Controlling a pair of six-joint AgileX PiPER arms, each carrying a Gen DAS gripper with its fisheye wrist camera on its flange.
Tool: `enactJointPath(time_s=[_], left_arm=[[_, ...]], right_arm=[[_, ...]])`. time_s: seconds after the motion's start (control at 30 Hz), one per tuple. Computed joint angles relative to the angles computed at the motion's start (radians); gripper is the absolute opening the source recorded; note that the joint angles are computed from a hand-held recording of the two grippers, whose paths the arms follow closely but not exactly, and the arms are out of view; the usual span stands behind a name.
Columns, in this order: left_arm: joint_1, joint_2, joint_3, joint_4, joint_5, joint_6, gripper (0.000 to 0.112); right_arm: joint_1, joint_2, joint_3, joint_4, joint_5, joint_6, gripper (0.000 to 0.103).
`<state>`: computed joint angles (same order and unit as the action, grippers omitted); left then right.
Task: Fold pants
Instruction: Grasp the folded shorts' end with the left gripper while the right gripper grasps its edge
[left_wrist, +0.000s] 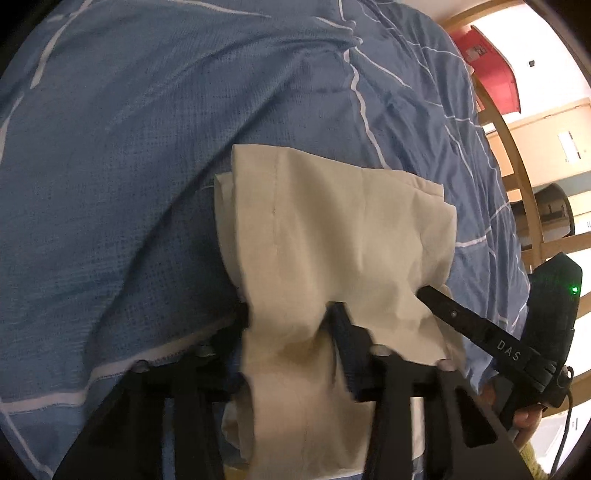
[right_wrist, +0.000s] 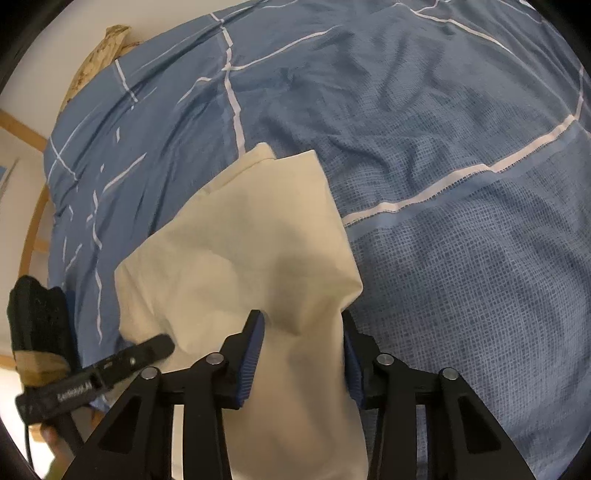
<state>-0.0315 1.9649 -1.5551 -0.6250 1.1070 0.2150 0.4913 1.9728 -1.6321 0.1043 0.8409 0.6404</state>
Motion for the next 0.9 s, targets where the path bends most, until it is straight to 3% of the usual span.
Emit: enactJointPath(time_s=[0.03, 0.1, 0.5, 0.67, 0.8, 0.9], left_arm=[[0.011, -0.007, 0.007, -0.026, 0.007, 0.024, 0.022], [0.018, -0.012, -0.006, -0.057, 0.035, 0.034, 0.018], [0.006, -0.085, -0.042, -0.075, 0.07, -0.023, 0.017], [-0.038, -0.095, -0.028, -0.008, 0.043, -0.065, 0.017], [-0.152, -0.188, -0.044, 0.202, -0.046, -0.124, 0.017], [-0.201, -0.227, -0.056, 0.263, -0.075, -0.142, 0.017]], right_arm=[[0.006, 0.002, -0.01, -0.019, 0.011, 0.011, 0.024], [0.02, -0.004, -0.027, -0.054, 0.034, 0.03, 0.014], [0.091, -0.083, -0.162, -0.248, 0.233, 0.146, 0.009], [0.083, -0.067, -0.15, -0.249, 0.242, 0.132, 0.009], [0.076, -0.073, -0.124, -0.231, 0.231, 0.146, 0.01], [0.093, -0.08, -0.136, -0.259, 0.252, 0.161, 0.009]])
